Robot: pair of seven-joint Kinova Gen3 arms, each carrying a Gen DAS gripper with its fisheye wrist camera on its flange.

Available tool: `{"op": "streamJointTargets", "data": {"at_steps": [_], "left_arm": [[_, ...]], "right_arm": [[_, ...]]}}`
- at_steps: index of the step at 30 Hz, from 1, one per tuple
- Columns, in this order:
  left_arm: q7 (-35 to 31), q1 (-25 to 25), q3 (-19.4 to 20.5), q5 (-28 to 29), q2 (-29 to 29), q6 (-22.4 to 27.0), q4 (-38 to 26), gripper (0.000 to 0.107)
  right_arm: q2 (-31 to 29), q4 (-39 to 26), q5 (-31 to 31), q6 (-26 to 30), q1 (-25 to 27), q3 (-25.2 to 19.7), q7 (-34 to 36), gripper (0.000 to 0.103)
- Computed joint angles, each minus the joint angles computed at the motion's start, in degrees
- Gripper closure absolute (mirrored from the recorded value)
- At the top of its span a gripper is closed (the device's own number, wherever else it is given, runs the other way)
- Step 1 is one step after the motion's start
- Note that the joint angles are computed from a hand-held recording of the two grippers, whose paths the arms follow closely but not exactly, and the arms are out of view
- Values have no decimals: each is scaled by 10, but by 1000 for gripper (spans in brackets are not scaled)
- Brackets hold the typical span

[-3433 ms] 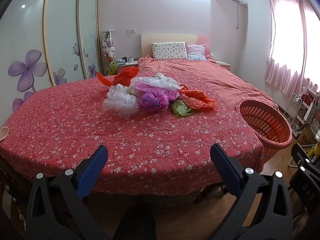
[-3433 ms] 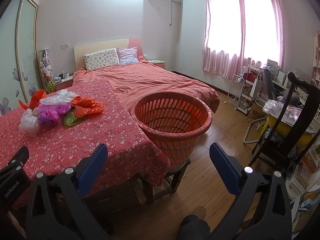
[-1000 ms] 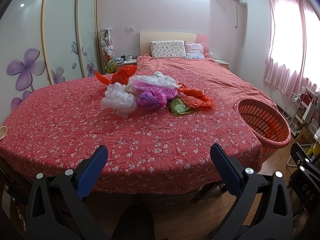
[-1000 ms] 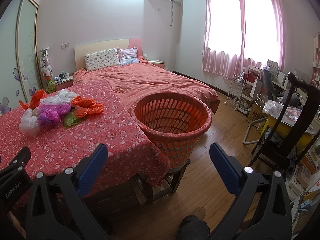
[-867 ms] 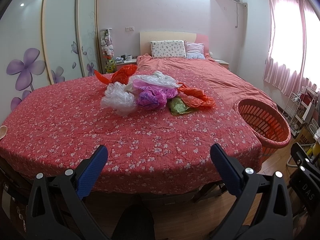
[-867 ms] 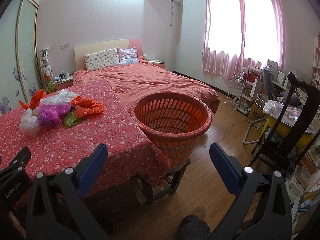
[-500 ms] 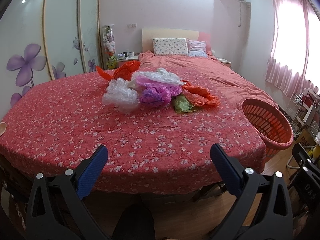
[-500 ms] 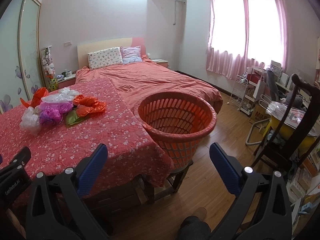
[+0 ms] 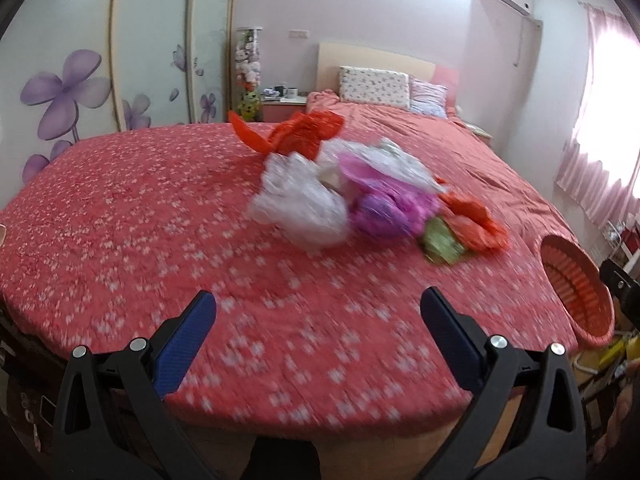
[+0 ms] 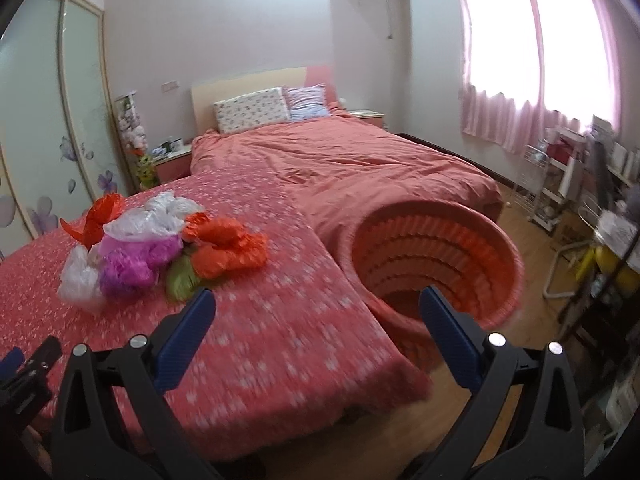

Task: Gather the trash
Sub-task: 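Grasp the red plastic bag with the right gripper while the left gripper grasps the clear bag, then carry the red bag and clear bag over the orange basket with both grippers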

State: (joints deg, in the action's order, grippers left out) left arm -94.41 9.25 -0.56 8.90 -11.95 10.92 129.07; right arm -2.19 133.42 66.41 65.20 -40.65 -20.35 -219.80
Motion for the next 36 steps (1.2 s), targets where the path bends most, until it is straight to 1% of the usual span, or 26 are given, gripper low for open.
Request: {"op": "streamJointTargets", "data": {"at_steps": [1, 2, 4, 6, 8, 9, 10, 11, 12, 13, 14, 15, 16, 18, 19, 23, 25, 27, 28, 29, 30, 33, 35, 36], "left_arm": [[-7, 7, -14, 6, 8, -7, -5, 7], [-12, 10, -21, 9, 19, -13, -11, 7], [-12, -3, -18, 6, 34, -24, -21, 7], [-28, 1, -30, 18, 51, -29, -33, 7], [-73, -1, -37, 60, 67, -31, -45, 7], [-96, -14, -28, 82, 73, -32, -50, 7], [-119, -33, -14, 105, 79, -31, -55, 7], [-143, -41, -11, 125, 86, -28, -62, 7], [-166, -38, -16, 147, 90, -25, -66, 6], [-189, -26, -33, 170, 96, -20, -72, 7], [-213, -4, -59, 193, 102, -15, -77, 7], [-236, 8, -75, 215, 105, -10, -81, 7], [-259, 10, -81, 238, 109, -3, -86, 7], [-306, -5, -71, 283, 119, 5, -93, 7], [-329, -14, -65, 306, 121, 8, -94, 7], [-399, -50, -41, 372, 129, 27, -102, 7], [-414, -67, -27, 389, 134, 35, -108, 7], [-425, -83, -13, 402, 140, 41, -115, 7], [-424, -91, -7, 403, 144, 48, -120, 7], [-421, -97, 0, 401, 148, 51, -124, 7], [-413, -103, 6, 394, 152, 55, -129, 8], [-400, -122, 26, 384, 164, 71, -144, 11], [-382, -127, 35, 368, 172, 75, -151, 12], [-370, -129, 39, 357, 178, 76, -156, 15]], "right_arm": [[4, -6, 13, -15, 9, 10, 16, 4], [13, -14, 27, -28, 28, 9, 27, 4], [28, -30, 58, -69, 81, 3, 51, 4], [44, -47, 79, -116, 134, -2, 68, 4], [65, -66, 104, -162, 187, -12, 67, 5], [79, -77, 118, -186, 214, -18, 65, 9], [87, -83, 128, -209, 240, -27, 68, 11], [92, -89, 132, -232, 256, -28, 77, 14], [106, -102, 137, -256, 264, -17, 89, 15], [112, -109, 136, -279, 261, 2, 102, 15], [124, -120, 136, -295, 247, 29, 113, 16], [134, -129, 134, -307, 229, 55, 123, 17], [143, -138, 126, -316, 211, 82, 138, 17], [159, -154, 110, -335, 174, 135, 164, 18], [170, -165, 98, -342, 165, 151, 185, 18], [205, -204, 35, -364, 171, 174, 268, 32], [214, -210, 9, -386, 177, 184, 295, 42], [217, -213, -27, -413, 192, 185, 336, 63], [216, -210, -36, -427, 196, 188, 345, 65], [215, -207, -36, -432, 189, 199, 345, 72], [212, -202, -29, -431, 173, 215, 335, 74], [199, -182, 1, -435, 140, 248, 296, 77], [191, -168, 26, -435, 126, 258, 265, 77], [187, -163, 36, -430, 124, 257, 253, 77]]}}
